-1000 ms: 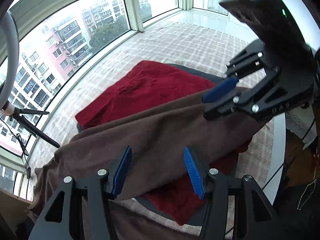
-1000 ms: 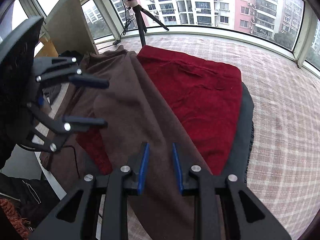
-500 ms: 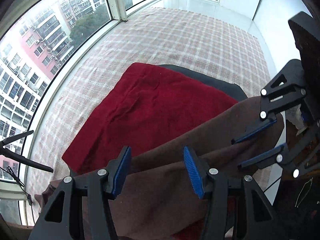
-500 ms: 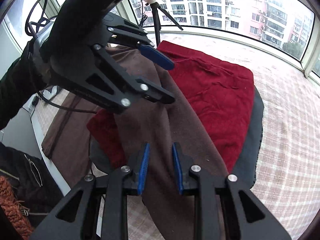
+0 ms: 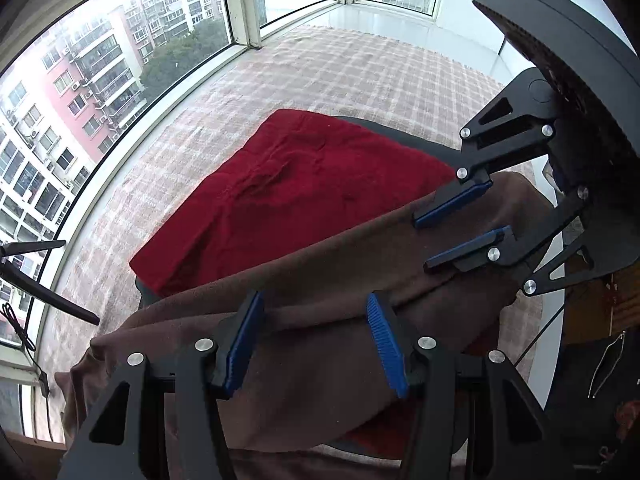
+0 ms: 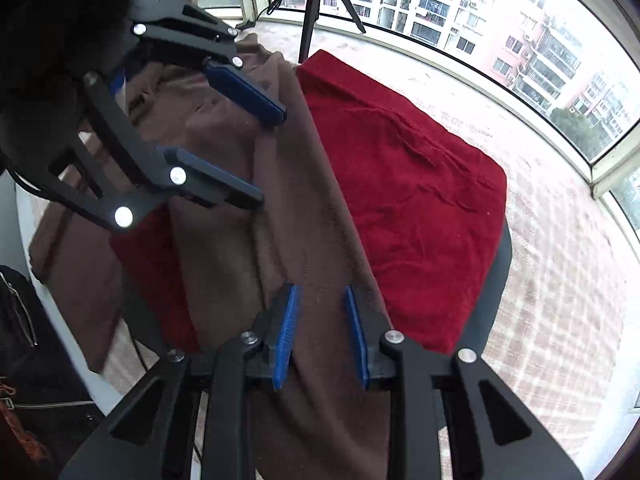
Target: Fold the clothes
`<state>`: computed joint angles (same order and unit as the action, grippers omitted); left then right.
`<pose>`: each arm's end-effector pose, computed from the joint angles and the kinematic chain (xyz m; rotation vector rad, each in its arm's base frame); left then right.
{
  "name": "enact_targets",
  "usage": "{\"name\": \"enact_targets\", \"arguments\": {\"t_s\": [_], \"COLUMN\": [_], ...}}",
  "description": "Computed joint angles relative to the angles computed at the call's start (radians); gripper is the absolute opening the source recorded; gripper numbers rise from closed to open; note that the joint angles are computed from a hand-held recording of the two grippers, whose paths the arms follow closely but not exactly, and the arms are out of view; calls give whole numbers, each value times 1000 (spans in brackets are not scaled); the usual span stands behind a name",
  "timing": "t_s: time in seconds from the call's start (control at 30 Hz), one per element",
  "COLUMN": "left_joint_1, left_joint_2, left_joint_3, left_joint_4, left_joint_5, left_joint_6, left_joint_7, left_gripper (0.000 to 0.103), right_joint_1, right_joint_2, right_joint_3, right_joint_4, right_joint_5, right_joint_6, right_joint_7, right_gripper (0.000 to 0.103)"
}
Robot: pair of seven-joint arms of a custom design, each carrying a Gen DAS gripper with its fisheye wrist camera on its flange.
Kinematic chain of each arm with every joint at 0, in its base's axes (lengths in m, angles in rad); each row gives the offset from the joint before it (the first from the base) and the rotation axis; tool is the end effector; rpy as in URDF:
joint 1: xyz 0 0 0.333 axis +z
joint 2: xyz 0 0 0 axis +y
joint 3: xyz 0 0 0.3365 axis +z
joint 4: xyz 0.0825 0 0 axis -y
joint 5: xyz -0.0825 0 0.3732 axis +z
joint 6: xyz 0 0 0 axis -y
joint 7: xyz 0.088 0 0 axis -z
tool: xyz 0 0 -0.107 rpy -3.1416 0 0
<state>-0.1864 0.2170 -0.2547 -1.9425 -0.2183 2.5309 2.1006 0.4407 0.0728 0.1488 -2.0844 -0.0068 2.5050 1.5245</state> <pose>0.5739 -0.2579 0.4412 -1.1088 2.7303 -0.6082 0.4849 0.3225 0.4547 -2.5240 1.2703 -0.2375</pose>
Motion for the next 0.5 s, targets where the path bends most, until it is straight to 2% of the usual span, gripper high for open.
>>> {"name": "enact_targets", "arguments": {"t_s": [0.13, 0.2, 0.23, 0.33, 0.4, 0.5], "left_joint_1": [14, 21, 24, 32, 36, 51], "left_joint_2": [12, 5, -1, -29, -52, -89], "left_joint_3": [-2, -6, -7, -5, -2, 1], "left_joint_4": [0, -13, -19, -46, -65, -95], "left_joint_5": [-33, -56, -68, -99, -119, -187], "left_joint_6": [-8, 2, 7, 28, 43, 48], "left_joint_7": [15, 29, 36, 51, 62, 113], "left_gripper": [51, 51, 51, 51, 51, 52], "right_joint_1": [11, 17, 12, -4, -12, -46], "right_joint_2": [19, 25, 24, 10, -17, -61], "right_joint_3": [-4, -6, -7, -9, -16, -34], "right_joint_4": [14, 15, 17, 19, 5, -30], "right_joint_5": [-76, -123, -103, -38, -45, 45], "right_joint_6": [-13, -13, -15, -16, 5, 63], "right_joint_7": [44, 65, 63, 49, 66, 52], "right_gripper": [25, 8, 3, 2, 2, 2]}}
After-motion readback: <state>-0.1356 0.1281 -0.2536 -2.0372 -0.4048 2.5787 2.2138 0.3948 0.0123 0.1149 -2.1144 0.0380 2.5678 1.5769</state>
